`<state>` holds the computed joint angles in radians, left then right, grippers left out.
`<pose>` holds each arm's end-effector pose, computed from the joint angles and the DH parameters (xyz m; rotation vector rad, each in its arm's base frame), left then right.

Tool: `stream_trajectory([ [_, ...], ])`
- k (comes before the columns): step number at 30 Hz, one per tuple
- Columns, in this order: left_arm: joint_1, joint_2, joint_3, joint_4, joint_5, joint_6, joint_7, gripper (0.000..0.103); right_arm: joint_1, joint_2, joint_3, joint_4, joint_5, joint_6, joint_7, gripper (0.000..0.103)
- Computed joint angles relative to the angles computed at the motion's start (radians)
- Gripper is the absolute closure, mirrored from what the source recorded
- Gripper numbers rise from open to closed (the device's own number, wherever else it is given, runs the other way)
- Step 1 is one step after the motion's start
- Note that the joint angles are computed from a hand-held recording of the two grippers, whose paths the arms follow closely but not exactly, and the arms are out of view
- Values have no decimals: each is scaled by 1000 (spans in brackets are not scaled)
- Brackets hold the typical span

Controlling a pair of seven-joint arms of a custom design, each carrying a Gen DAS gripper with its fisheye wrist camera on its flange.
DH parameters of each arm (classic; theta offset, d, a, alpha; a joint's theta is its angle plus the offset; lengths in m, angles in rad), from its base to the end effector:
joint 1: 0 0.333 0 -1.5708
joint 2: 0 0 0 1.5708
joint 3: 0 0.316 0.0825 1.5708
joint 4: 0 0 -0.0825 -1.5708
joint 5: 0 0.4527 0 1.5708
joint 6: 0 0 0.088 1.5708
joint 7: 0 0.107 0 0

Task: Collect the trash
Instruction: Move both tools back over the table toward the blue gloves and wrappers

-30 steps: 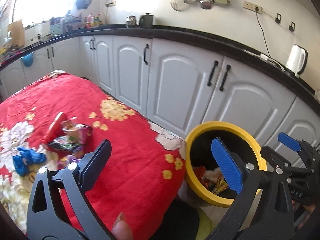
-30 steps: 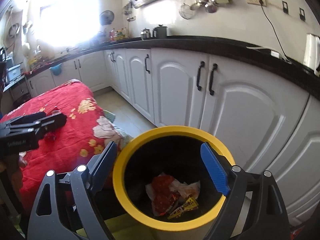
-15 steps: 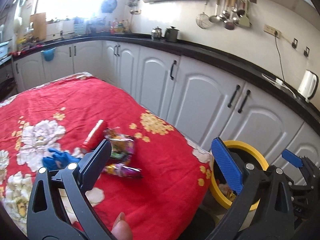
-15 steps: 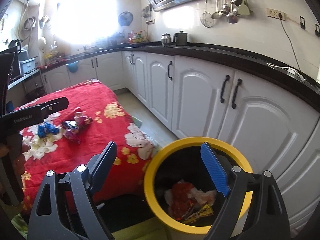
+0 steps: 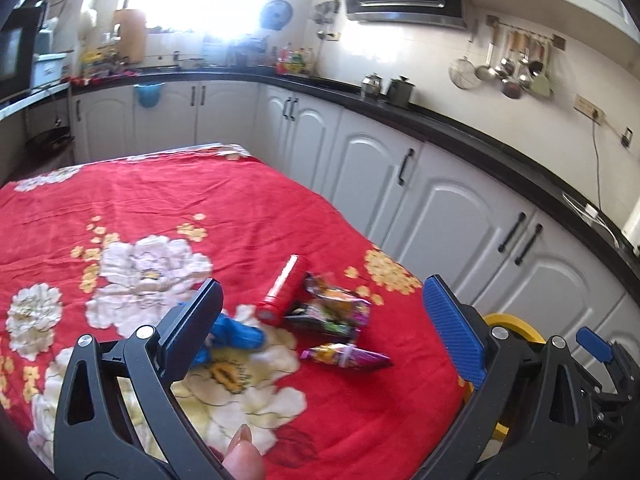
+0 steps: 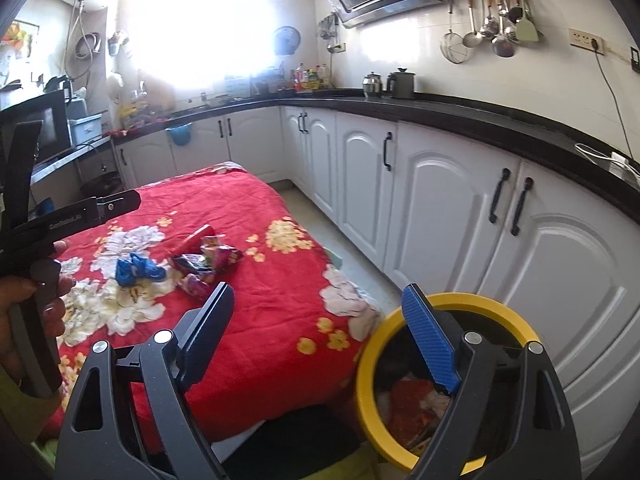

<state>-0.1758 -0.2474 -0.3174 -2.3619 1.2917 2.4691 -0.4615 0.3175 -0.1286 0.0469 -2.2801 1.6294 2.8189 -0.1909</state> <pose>0.4851 -0.2648 0.4179 -1.9597 1.0602 -0.8354 0.5516 0.1577 0.4044 -1.9260 0.9249 -0.4612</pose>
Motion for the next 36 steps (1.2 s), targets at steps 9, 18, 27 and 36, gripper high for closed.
stream_trajectory([
  [9, 33, -93, 8, -91, -46, -5, -32, 11, 30, 29, 24, 36, -41, -18, 63, 20],
  [18, 84, -168, 8, -180, -93, 15, -63, 11, 50, 102, 49, 105, -126, -21, 168, 20],
  [27, 141, -198, 17, -246, -113, 91, -93, 11, 50, 199, 79, 190, -233, -24, 288, 20],
  [36, 186, -106, 34, -234, -83, 232, -90, 21, 37, 342, 120, 320, -452, -29, 513, 30],
])
